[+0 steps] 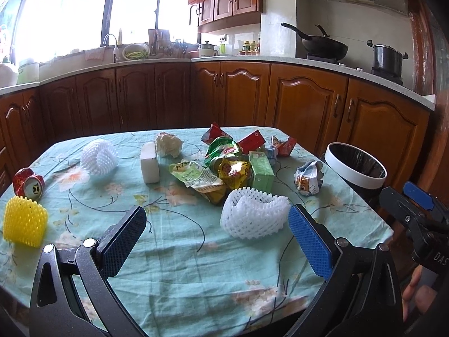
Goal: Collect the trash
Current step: 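Grasp the white foam net with the left gripper while the right grasps the crumpled wrapper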
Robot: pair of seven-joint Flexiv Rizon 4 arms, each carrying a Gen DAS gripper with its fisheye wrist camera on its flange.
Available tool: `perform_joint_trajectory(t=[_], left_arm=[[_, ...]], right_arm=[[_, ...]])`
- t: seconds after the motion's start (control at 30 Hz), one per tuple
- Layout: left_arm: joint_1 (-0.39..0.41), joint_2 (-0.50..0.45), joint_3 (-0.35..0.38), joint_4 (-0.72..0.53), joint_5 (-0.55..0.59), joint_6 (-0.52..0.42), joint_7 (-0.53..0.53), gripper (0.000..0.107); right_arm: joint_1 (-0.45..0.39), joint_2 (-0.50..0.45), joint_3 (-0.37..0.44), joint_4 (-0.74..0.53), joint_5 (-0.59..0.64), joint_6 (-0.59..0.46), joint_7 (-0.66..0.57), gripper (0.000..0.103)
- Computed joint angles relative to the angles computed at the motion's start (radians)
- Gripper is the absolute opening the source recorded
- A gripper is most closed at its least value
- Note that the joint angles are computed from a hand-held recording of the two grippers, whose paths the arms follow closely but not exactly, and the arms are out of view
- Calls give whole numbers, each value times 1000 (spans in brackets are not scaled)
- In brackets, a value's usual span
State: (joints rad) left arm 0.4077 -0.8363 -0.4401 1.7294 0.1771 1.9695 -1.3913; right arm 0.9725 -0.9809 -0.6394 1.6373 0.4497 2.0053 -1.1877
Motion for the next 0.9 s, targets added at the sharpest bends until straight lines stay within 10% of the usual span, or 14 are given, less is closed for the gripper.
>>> perform_joint_trajectory(t=[0.4,0.73,0.9], left_arm=[[-5,-35,-57,-90,-107,-205,137,96],[-79,-80,-25,-211,-269,-396,277,83],[-109,-99,-10,-253,-336,-448,337,72]], right_arm=[[-262,25,236,-149,-277,-164,98,85],[-483,-60,453,-393,-540,-371,191,49],[-548,-83,543,-437,-623,-409,209,6]])
